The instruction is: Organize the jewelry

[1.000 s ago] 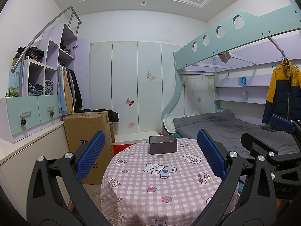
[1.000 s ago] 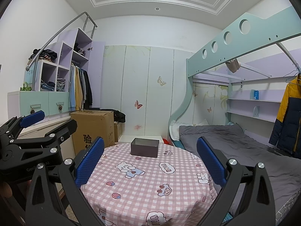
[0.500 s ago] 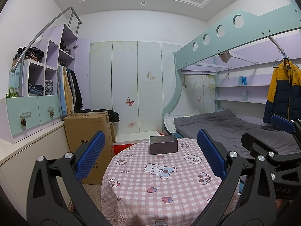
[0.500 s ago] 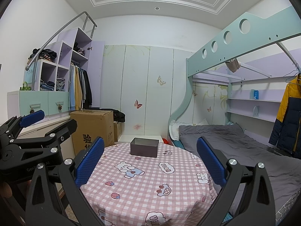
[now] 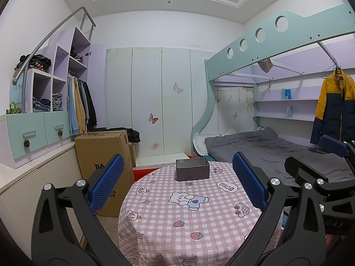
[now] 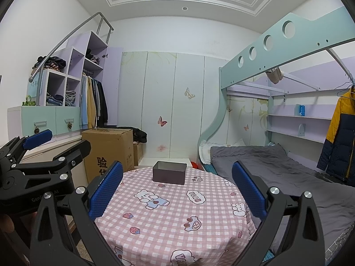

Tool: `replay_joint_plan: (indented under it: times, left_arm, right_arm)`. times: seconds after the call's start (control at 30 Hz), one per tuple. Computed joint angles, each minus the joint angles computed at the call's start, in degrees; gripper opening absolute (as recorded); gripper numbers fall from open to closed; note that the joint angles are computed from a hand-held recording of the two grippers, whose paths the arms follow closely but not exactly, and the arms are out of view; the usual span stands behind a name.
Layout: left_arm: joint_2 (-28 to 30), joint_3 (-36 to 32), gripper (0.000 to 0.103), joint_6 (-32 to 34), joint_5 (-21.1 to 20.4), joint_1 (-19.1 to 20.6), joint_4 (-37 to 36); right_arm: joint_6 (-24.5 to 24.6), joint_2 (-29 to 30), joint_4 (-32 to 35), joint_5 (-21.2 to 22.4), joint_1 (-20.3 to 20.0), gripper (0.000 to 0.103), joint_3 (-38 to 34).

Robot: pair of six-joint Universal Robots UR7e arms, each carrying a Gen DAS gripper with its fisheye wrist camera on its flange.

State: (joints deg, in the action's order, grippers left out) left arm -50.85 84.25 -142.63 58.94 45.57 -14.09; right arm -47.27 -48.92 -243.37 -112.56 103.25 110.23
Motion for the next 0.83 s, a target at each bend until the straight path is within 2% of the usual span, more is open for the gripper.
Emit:
replay_joint_plan:
  times: [0.2,0.57,0.83]
  left_arm:
    - [0.41,-0.42,0.096,-0.08,0.07,0.26,0.25]
    - [5.16,-7.25,0.096,-0.13,0.56,1.97,3.61]
    - [12.52,-18.16,0.096,0.23,-0.70,4.04,10.14]
  right_arm:
    - [0.13,-0.07,0.62,0.25,-0.56,0.095,-0.28]
    - [1.04,1.14,4.33,0.16,-1.41,0.095,-4.13]
    - [3.03,3.21,10.57,-0.31,-3.40,0.095,-9.75]
